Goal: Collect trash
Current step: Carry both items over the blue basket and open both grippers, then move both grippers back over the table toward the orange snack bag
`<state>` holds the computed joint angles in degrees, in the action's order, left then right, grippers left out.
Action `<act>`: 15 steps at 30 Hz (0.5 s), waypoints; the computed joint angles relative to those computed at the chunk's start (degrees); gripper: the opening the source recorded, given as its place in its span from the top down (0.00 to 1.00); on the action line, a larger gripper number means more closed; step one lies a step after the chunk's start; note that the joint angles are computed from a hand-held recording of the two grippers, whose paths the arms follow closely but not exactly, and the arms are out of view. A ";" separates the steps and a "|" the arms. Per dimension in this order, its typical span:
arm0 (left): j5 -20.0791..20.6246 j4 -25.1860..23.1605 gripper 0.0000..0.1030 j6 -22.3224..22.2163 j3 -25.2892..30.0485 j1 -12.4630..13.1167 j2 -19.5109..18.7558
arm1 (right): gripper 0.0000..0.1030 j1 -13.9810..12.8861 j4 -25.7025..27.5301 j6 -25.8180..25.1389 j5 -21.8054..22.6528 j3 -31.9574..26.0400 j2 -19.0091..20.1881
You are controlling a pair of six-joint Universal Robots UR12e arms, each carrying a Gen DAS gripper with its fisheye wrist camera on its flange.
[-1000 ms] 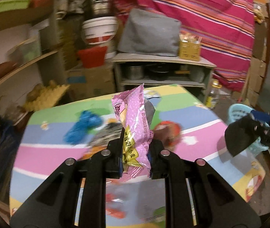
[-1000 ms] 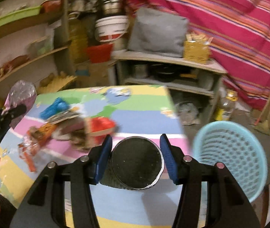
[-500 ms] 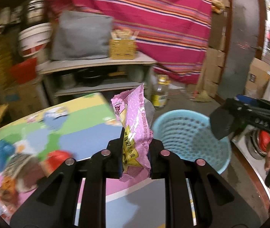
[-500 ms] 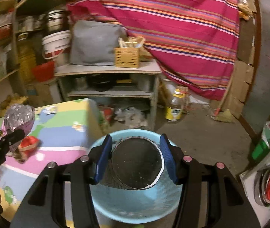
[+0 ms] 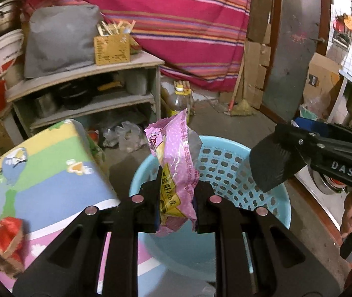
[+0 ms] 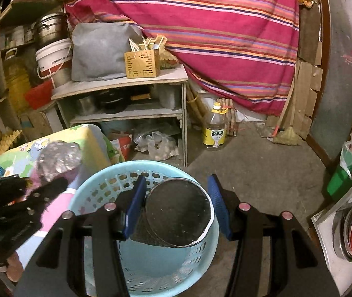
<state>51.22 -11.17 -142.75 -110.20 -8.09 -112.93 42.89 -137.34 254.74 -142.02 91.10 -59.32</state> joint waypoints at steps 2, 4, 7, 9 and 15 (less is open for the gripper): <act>1.41 0.34 0.82 0.88 0.26 -0.95 -0.49 | 0.50 -0.19 -0.25 0.13 0.28 0.30 -0.08; 2.35 -0.07 0.71 1.38 0.49 -1.41 -0.65 | 0.50 -0.36 -0.50 0.08 0.66 0.39 -0.03; 2.06 0.44 0.32 0.98 0.38 -0.99 -0.47 | 0.50 -0.52 -0.31 0.17 1.14 0.59 -0.09; 1.66 2.24 0.26 1.01 -0.18 -0.54 -0.12 | 0.50 -0.60 -0.13 0.05 1.55 0.24 0.11; 1.38 5.31 0.16 -1.95 -0.57 0.94 0.45 | 0.50 -0.81 0.99 -0.16 2.29 -1.23 1.22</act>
